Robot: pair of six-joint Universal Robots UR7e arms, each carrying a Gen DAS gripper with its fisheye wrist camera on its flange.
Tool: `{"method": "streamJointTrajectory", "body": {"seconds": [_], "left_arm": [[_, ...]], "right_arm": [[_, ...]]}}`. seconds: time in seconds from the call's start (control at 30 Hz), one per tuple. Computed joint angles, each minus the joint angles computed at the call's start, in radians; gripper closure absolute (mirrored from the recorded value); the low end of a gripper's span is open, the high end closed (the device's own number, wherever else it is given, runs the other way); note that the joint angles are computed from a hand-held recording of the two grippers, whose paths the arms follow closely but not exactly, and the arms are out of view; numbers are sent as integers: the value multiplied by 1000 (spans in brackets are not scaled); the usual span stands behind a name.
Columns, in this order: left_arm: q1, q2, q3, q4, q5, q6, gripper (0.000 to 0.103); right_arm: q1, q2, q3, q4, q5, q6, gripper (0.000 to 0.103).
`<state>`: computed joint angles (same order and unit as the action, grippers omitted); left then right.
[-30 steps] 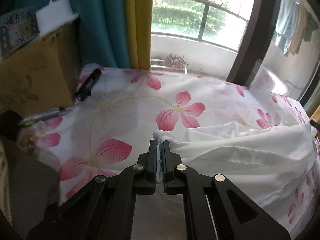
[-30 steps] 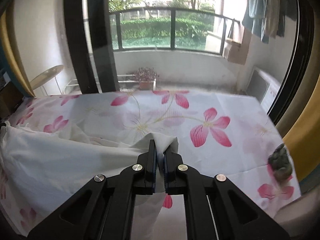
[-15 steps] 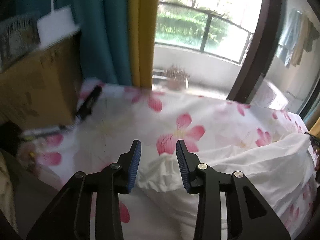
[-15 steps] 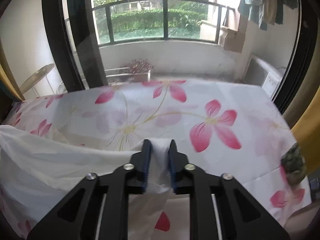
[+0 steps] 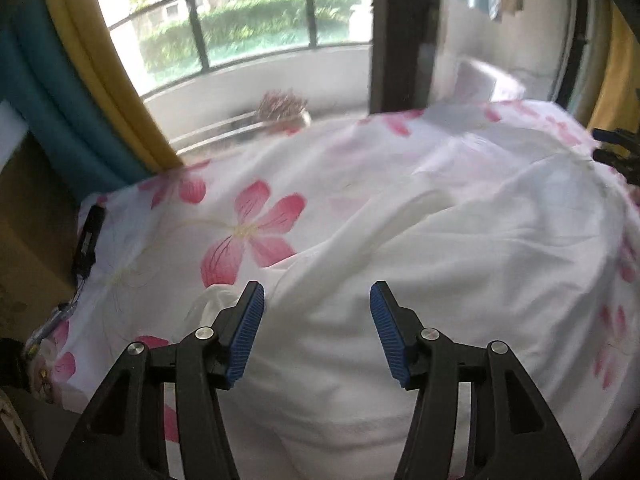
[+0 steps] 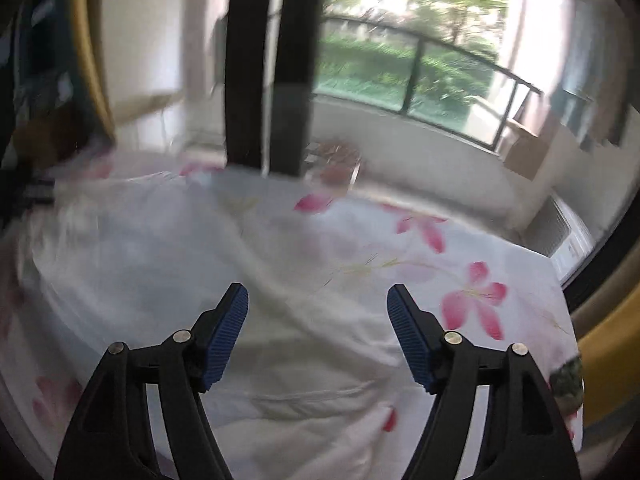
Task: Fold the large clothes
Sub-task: 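Open both grippers and release the white sheet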
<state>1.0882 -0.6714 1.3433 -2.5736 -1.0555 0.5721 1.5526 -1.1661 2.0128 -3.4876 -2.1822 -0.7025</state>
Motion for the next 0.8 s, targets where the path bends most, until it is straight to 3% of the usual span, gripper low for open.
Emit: {"method": "streamJointTrajectory", "body": {"seconds": [0.2,0.37,0.6,0.8], "left_arm": [[16,76,-114,47,78,-40,45],[16,113,-147,-71,127,-36,45],[6,67,-99,-228,57,-46,45],[-14,-39,52,-257,-39,-1,45]], "right_arm": [[-29,52,-96,123,-91,35,31],[-52,74,-163,89,-144,32,31],[-33,90,-218,-99,-187,-34,31],[17,38,-81,-79,-116,-40,31]]}}
